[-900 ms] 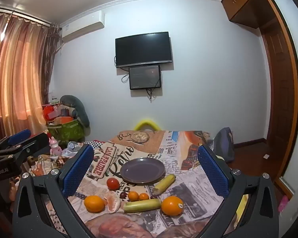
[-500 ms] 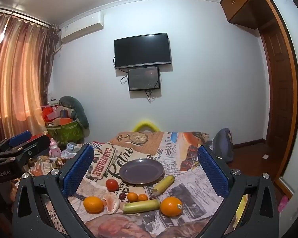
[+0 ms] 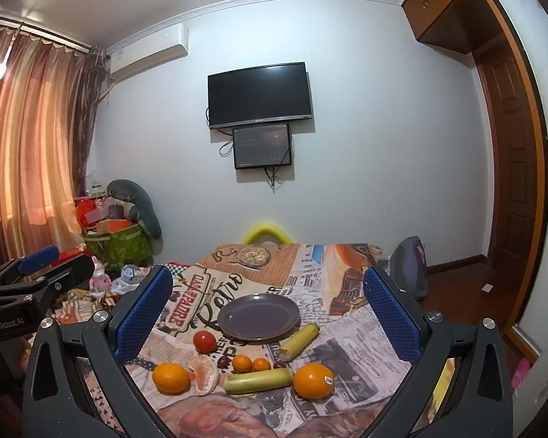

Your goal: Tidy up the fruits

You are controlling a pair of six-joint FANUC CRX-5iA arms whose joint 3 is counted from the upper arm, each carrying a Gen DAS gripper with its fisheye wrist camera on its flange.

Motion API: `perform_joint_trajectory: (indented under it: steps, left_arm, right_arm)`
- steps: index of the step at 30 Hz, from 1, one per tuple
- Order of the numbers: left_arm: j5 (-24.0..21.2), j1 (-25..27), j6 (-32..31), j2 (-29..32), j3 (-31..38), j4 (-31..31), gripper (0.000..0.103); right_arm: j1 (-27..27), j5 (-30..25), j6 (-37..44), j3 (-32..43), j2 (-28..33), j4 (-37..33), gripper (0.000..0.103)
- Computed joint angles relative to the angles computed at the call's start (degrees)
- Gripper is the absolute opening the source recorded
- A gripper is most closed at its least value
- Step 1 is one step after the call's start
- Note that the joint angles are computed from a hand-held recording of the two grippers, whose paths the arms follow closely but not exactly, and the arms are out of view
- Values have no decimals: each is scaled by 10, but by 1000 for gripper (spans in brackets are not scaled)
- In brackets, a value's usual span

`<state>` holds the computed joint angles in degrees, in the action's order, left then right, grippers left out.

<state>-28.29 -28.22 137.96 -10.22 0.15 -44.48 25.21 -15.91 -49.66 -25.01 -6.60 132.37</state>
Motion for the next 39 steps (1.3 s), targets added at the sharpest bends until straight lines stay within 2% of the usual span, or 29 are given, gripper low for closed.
perform_joint_trajectory:
  steps: [11, 13, 14, 39]
  left_arm:
    - [6, 4, -10, 1, 0, 6, 103]
    - [9, 8, -15, 0, -2, 11, 103]
    - [2, -1, -2, 3, 2, -4, 103]
    - [-7, -10, 11, 11, 11, -19, 103]
  right_arm:
    - [5, -7, -3, 4, 8, 2, 103]
    - [5, -4, 20, 4, 0, -22, 103]
    - [7, -7, 19, 2, 0, -21, 103]
    - [2, -3, 20, 10, -1, -16, 103]
